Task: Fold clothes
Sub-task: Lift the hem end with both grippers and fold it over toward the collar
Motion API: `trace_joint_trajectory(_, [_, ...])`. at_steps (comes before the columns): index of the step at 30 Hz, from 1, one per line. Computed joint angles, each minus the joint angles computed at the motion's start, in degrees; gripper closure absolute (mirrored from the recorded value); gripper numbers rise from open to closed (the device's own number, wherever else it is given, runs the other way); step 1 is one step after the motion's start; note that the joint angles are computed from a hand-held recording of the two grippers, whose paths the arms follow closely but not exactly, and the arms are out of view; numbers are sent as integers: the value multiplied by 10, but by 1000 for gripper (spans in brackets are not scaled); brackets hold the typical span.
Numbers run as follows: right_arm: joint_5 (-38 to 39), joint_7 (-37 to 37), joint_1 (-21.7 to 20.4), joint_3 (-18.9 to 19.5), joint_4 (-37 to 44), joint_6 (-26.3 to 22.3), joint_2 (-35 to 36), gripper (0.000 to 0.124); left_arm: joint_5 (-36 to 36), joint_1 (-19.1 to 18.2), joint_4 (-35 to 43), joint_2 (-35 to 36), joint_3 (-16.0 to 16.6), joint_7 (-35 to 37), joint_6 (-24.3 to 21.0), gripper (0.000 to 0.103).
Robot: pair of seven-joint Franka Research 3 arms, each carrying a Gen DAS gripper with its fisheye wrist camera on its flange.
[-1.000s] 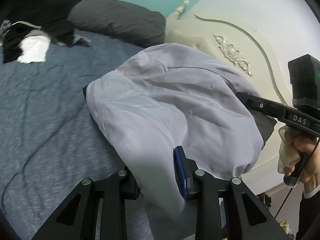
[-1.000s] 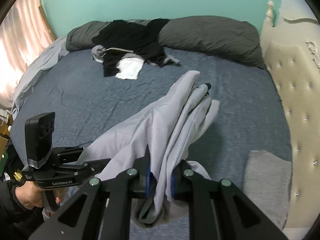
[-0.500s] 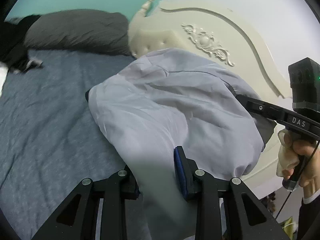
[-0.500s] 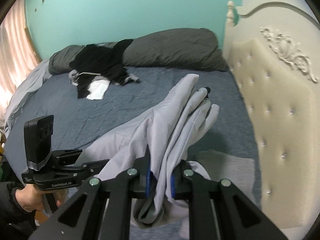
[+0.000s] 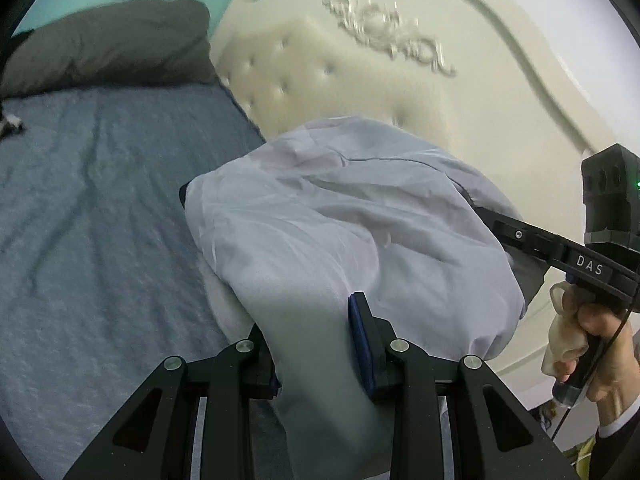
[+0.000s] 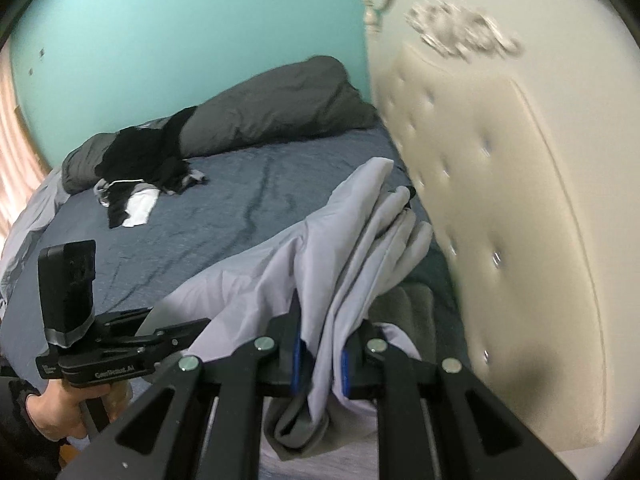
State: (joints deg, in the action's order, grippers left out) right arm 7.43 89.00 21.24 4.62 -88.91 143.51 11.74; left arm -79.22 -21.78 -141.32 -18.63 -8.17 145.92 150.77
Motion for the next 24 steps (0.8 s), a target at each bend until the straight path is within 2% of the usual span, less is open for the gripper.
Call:
trace_joint_trajectory(6, [55, -13, -32, -8, -148, 62, -51, 111, -37, -21, -9, 41, -31, 29, 24, 72])
trace_joint_trajectory(10, [118, -40, -50, -6, -210, 107, -66, 111, -44, -21, -21, 52, -40, 30, 27, 72])
trace_joint_trajectory(15, [151, -52, -56, -4, -221, 115, -65, 111, -57, -20, -36, 41, -41, 28, 14, 72])
trace_joint_trajectory(19, [178, -59, -62, -5, -212, 97, -62, 111, -36, -12, -32, 43, -34, 10, -16, 71])
trace_joint_trajectory(21, [160, -35, -61, -10, -208, 85, -55, 110, -37, -10, -35, 49, -31, 7, -29, 69])
trace_joint_trajectory(24, [156, -24, -64, -12, -218, 87, -56, 104, -45, -2, -40, 56, -26, 6, -55, 60])
